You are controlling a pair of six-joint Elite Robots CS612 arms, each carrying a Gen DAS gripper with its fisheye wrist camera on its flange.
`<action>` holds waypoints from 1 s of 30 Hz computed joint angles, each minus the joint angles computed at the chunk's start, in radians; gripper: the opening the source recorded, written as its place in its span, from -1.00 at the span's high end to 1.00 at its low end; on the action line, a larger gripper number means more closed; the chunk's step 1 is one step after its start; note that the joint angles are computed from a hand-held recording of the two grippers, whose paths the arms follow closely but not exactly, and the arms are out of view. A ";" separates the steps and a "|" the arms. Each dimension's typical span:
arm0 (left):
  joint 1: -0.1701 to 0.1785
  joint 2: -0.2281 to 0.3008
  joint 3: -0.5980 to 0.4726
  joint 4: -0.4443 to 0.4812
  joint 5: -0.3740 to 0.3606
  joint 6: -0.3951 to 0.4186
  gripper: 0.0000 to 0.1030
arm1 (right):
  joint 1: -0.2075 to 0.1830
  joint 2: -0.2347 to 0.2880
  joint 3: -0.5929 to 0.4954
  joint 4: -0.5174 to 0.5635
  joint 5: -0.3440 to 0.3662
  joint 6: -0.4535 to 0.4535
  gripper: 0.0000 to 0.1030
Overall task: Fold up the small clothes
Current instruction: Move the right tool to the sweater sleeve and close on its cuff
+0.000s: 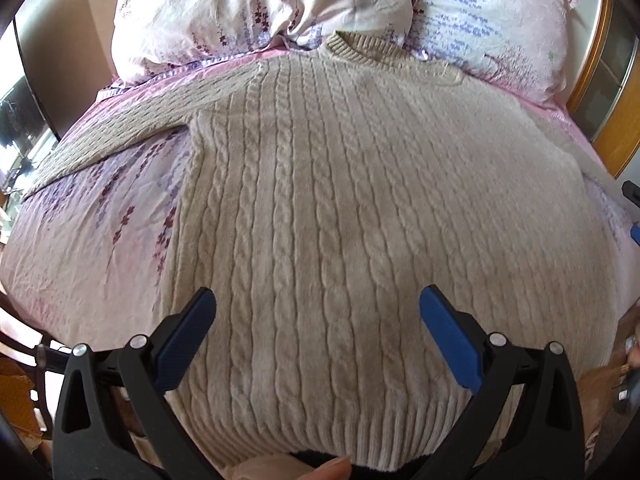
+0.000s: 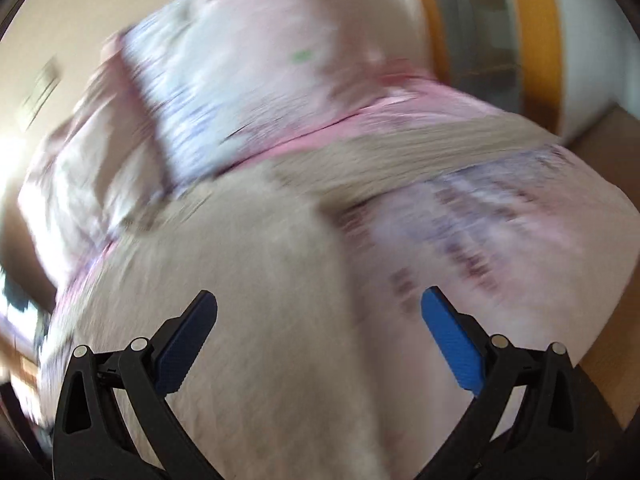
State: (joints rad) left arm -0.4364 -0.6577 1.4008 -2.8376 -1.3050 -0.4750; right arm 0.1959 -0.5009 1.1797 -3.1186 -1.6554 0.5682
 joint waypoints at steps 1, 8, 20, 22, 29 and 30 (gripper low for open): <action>0.008 0.005 -0.005 -0.028 -0.034 0.003 -0.96 | -0.013 0.004 -0.007 0.002 -0.008 0.044 -0.92; 0.044 0.041 -0.044 -0.146 -0.229 0.007 -0.96 | -0.108 0.036 -0.065 0.059 -0.021 0.357 -0.30; 0.060 0.080 -0.105 -0.168 -0.262 0.022 -0.96 | -0.202 0.074 -0.111 0.100 0.006 0.568 0.31; 0.063 0.085 -0.115 -0.173 -0.255 0.018 -0.96 | -0.206 0.073 -0.106 0.100 -0.007 0.571 0.37; 0.069 0.099 -0.135 -0.187 -0.262 0.053 -0.96 | -0.200 0.098 -0.180 0.216 -0.112 0.533 0.72; 0.073 0.101 -0.137 -0.189 -0.277 0.051 -0.96 | -0.197 0.101 -0.191 0.237 -0.129 0.514 0.78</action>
